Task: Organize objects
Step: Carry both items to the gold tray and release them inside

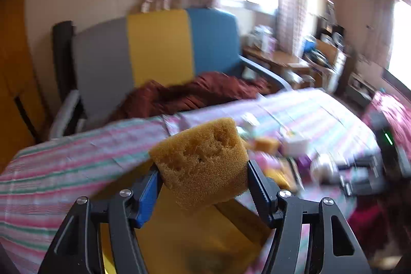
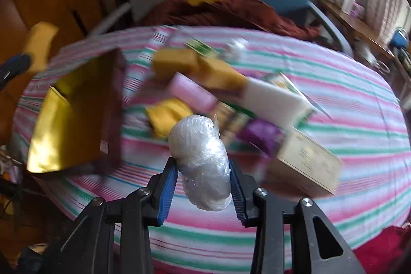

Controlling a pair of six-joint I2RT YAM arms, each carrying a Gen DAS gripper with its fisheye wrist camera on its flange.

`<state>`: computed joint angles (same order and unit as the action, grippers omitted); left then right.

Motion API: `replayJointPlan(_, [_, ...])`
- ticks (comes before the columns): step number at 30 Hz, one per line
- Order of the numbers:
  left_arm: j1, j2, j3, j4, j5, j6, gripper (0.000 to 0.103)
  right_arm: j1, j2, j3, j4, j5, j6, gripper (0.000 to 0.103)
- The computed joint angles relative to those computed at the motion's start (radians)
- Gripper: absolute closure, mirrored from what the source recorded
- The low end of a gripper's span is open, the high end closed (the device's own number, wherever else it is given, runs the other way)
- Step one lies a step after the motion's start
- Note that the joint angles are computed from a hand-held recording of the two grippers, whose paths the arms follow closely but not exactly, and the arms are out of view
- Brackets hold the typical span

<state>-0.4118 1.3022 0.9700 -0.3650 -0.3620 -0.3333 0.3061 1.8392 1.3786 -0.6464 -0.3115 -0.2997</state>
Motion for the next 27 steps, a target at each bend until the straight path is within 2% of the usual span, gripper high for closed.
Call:
replayJointPlan(4, [0.099, 0.000, -0.007, 0.014, -0.010, -0.119, 0.037, 0.152, 0.035, 0.064, 0.010, -0.042, 0.071, 0.064])
replayJointPlan(6, [0.121, -0.030, -0.085, 0.052, 0.019, -0.185, 0.037, 0.223, 0.090, 0.101, 0.018, -0.036, 0.093, 0.064])
replayJointPlan(11, [0.091, -0.101, -0.299, 0.057, -0.040, -0.313, 0.037, 0.334, 0.208, 0.177, 0.016, -0.007, 0.124, 0.063])
replayJointPlan(13, [0.066, -0.128, -0.360, 0.022, -0.086, -0.382, 0.036, 0.371, 0.220, 0.189, 0.023, 0.012, 0.135, 0.061])
replayJointPlan(15, [0.049, -0.156, -0.415, -0.011, -0.102, -0.456, 0.029, 0.398, 0.212, 0.179, 0.045, 0.043, 0.125, 0.052])
replayJointPlan(17, [0.034, -0.200, -0.457, -0.061, -0.128, -0.547, 0.021, 0.432, 0.187, 0.141, 0.095, 0.087, 0.115, 0.038])
replayJointPlan(19, [0.029, -0.248, -0.488, -0.093, -0.146, -0.588, 0.019, 0.463, 0.157, 0.095, 0.154, 0.139, 0.117, 0.030])
replayJointPlan(23, [-0.073, -0.364, -0.509, -0.232, -0.228, -0.715, 0.019, 0.497, 0.091, 0.004, 0.240, 0.206, 0.129, 0.029])
replayJointPlan(27, [-0.168, -0.398, -0.479, -0.348, -0.300, -0.813, 0.017, 0.518, 0.037, -0.052, 0.284, 0.264, 0.152, 0.029])
